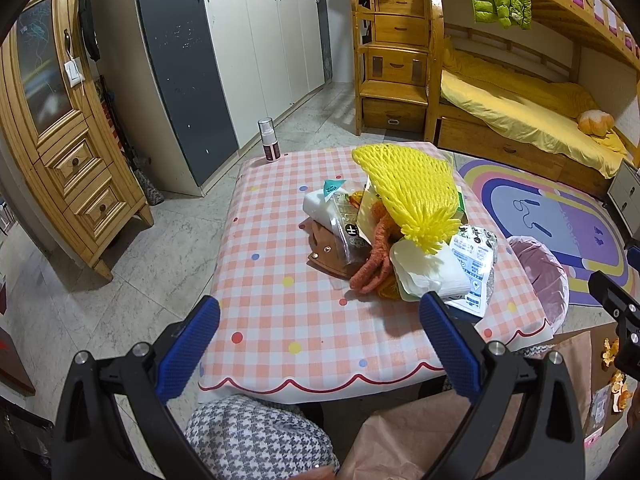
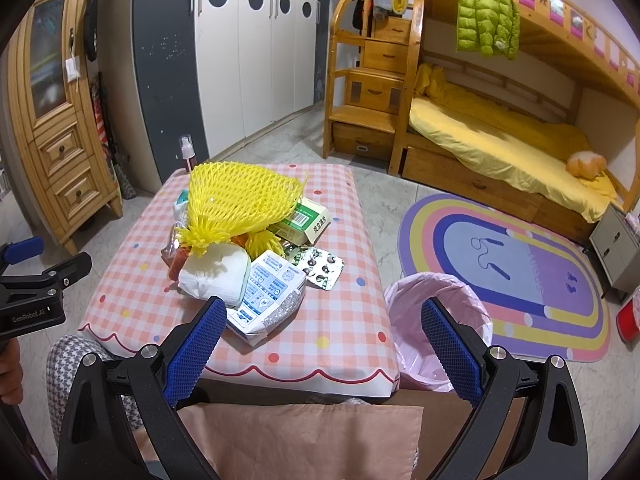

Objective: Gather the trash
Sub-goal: 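Move the right gripper toward the yellow foam net on the table, then grasp the yellow foam net with the right gripper and lift it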

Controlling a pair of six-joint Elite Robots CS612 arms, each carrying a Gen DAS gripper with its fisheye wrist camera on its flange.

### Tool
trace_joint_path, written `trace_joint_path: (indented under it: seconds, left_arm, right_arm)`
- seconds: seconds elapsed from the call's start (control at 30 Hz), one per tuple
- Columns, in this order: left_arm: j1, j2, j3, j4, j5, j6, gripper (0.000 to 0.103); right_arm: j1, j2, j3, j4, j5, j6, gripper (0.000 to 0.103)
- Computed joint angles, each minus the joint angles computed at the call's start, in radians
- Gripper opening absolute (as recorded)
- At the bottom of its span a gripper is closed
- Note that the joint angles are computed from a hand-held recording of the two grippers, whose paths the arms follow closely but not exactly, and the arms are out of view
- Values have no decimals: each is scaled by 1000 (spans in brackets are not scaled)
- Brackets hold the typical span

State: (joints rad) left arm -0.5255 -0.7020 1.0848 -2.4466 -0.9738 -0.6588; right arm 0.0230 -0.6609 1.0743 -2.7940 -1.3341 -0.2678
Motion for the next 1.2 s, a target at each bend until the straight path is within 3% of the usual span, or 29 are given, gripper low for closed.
trace_joint_path:
  seconds: [0.27, 0.37, 0.6, 0.7, 0.73, 0.8, 0.9, 0.97, 1.0, 1.17, 1.2]
  left_arm:
    - [16, 0, 5, -4, 11, -38, 96]
    - [27, 4, 6, -10, 17, -58, 96]
    - [55, 33, -13, -5, 20, -57, 96]
    - [70, 45, -26, -23, 0, -57, 93]
    - [75, 52, -36, -22, -9, -52, 88]
    - [81, 66, -60, -13, -15, -40, 85]
    - [91, 91, -101, 0, -10, -22, 85]
    - [98, 108, -129, 13, -19, -21, 85]
    - [100, 115, -138, 17, -22, -23, 85]
    - [110, 136, -165, 18, -55, -25, 85]
    - [112, 139, -169, 20, -62, -24, 85]
  right_arm:
    - [4, 27, -35, -7, 41, -10, 97]
    - [6, 54, -74, -22, 88, -18, 97]
    - [33, 124, -215, 120, 100, -66, 95]
    - [45, 165, -290, 164, 129, -102, 88]
    - [47, 173, -304, 173, 136, -110, 68]
    - [56, 204, -366, 228, 128, -120, 62]
    - [62, 254, -467, 320, 155, -115, 65]
    - [67, 288, -531, 359, 154, -111, 78]
    - [71, 304, -561, 374, 155, -104, 90]
    - [87, 409, -762, 520, 121, -99, 88]
    - [89, 420, -781, 535, 113, -103, 81]
